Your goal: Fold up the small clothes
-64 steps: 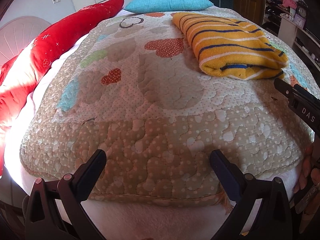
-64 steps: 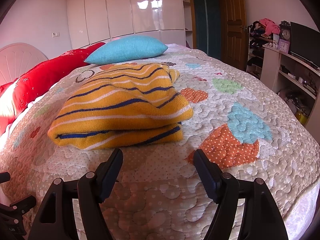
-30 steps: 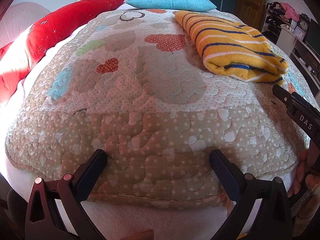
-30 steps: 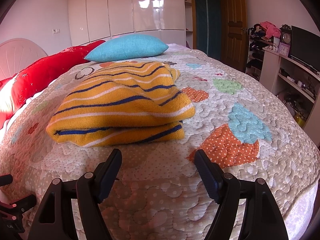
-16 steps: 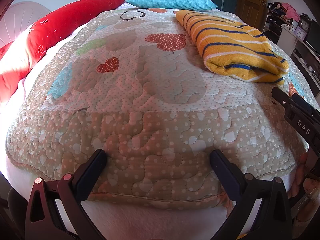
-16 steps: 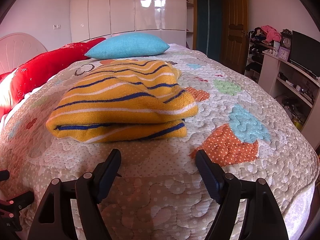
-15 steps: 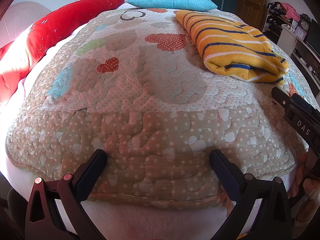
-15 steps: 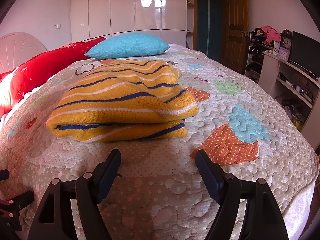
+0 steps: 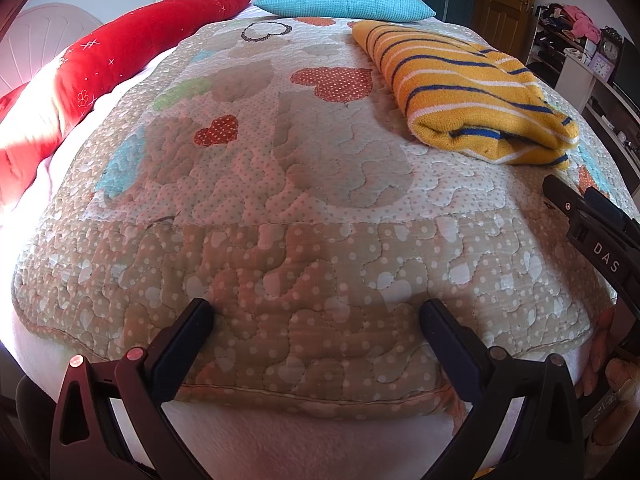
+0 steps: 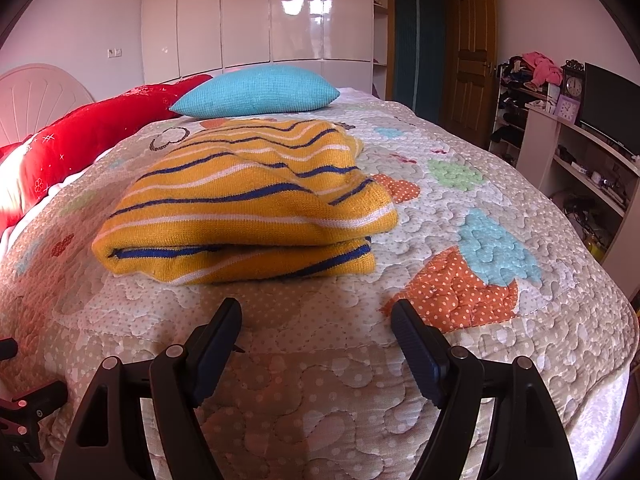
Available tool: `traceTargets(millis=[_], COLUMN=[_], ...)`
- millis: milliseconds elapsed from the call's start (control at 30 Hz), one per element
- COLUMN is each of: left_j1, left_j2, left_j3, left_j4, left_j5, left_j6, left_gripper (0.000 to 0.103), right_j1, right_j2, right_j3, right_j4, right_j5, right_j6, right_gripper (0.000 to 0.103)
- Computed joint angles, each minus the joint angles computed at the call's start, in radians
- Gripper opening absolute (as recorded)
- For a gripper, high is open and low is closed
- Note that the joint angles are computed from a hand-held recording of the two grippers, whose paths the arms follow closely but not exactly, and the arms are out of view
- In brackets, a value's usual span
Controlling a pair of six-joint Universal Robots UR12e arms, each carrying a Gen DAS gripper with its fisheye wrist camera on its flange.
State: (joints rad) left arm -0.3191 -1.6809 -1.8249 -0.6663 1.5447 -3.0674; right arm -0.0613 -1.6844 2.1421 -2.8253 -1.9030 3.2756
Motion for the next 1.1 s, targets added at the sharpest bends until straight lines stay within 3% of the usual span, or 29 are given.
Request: traceTargets(millis=[1100], left_j1=[0.000], left_j2=[0.002], left_j3=[-0.004], left_j4=[0.007], left_j5=[-0.001], left_j6=[-0.001], left_gripper=[0.103], right_j1=[0.043], right_j2=[0.009], right_j3=[0.021], right_j4=[-0.125], right_j5=[-0.053], right_j6=[-0.015], right_gripper=[0.083])
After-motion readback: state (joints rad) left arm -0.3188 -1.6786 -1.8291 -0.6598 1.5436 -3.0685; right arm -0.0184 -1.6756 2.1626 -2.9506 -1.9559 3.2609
